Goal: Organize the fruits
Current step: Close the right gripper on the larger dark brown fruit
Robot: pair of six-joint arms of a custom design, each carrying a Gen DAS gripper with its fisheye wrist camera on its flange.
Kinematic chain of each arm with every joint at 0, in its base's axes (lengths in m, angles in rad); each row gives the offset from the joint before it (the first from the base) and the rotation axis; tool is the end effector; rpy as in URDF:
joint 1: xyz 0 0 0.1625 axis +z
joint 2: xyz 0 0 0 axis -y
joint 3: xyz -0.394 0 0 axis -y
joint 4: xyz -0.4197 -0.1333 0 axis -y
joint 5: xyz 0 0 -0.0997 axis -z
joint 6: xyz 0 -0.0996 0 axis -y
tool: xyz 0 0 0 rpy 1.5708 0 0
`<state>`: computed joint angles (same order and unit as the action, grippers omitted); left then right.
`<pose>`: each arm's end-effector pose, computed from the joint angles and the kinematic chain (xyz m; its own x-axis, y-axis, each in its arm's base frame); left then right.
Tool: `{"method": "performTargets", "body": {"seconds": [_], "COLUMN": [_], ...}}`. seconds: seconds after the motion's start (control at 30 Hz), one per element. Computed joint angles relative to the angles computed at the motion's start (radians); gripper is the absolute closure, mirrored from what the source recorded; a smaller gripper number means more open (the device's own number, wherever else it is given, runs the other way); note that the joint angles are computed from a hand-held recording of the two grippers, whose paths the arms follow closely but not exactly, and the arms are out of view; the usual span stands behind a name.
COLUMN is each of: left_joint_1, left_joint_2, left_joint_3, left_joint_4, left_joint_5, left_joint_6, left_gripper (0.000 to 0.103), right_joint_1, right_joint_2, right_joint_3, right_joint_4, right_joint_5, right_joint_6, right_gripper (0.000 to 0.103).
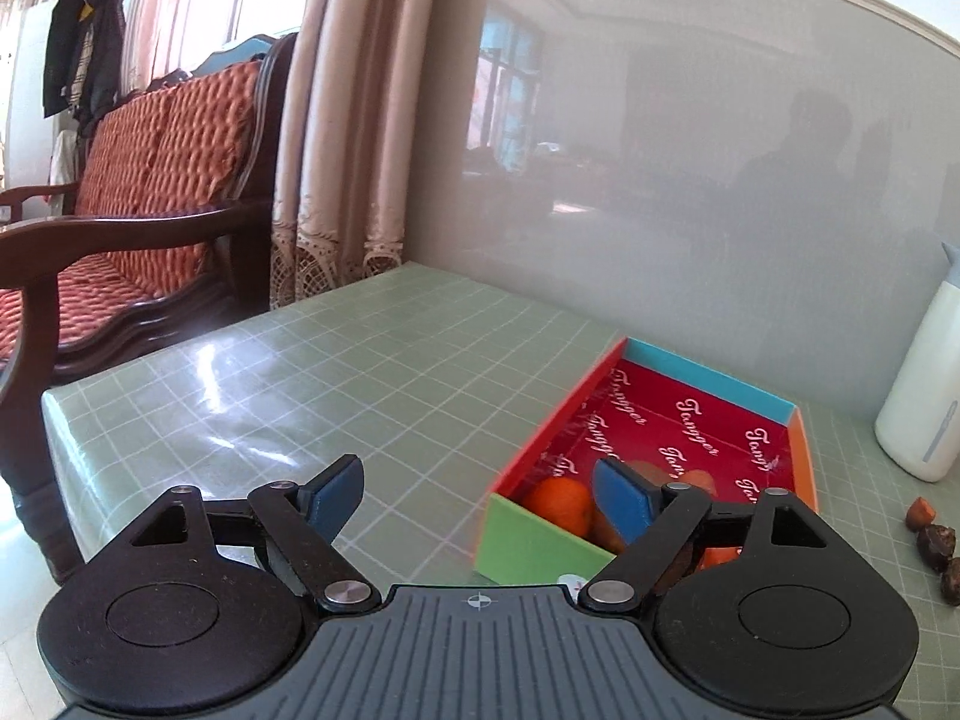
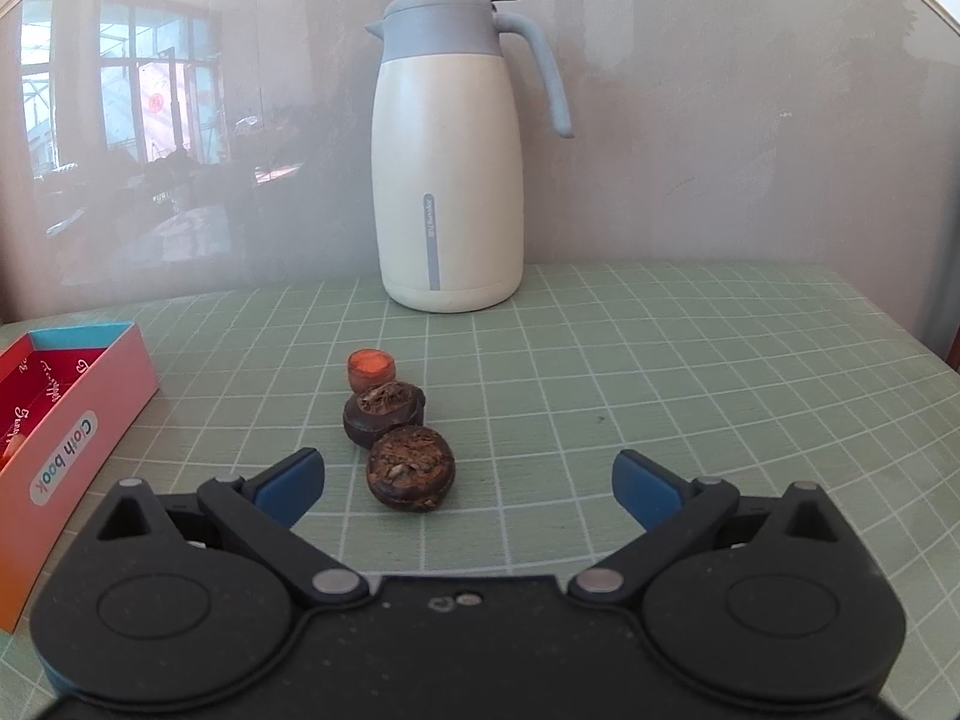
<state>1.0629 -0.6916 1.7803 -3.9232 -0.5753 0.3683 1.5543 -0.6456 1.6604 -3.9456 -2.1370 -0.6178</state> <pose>-0.0925 -0.6121 0.1206 -0.7535 -0.3100 -0.5798 0.4484 0.4027 -0.7980 0.0693 -0.6405 0.1230 -0.6828 0.3177 0.6579 -0.4810 0.4824 -0.7321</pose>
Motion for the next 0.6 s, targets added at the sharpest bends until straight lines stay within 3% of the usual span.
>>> {"method": "performTargets", "body": {"seconds": [0.43,0.5,0.6], "left_joint_1": [0.035,0.039,0.048], "left_joint_2": [-0.03,-0.035,-0.044], "left_joint_3": [0.018,0.02,0.023], "left_joint_4": [-0.097,-0.11,-0.115], "left_joint_5": [0.061,0.068,0.076], "left_joint_6": [0.042,0.045,0.037], "left_gripper": [0.017,0.016,0.015], "right_joint_1": [0.015,0.014,0.012], "right_joint_2": [0.083,0.094,0.102], "right_joint_3": [-0.145,-0.167,-0.187], "right_joint_4": [0.103,0.13,0.169], "right_joint_5": [-0.087,-0.1,-0.106], "right_joint_6": [-0.022,-0.019,-0.007], "right_gripper": [0.007,0.013,0.033]}}
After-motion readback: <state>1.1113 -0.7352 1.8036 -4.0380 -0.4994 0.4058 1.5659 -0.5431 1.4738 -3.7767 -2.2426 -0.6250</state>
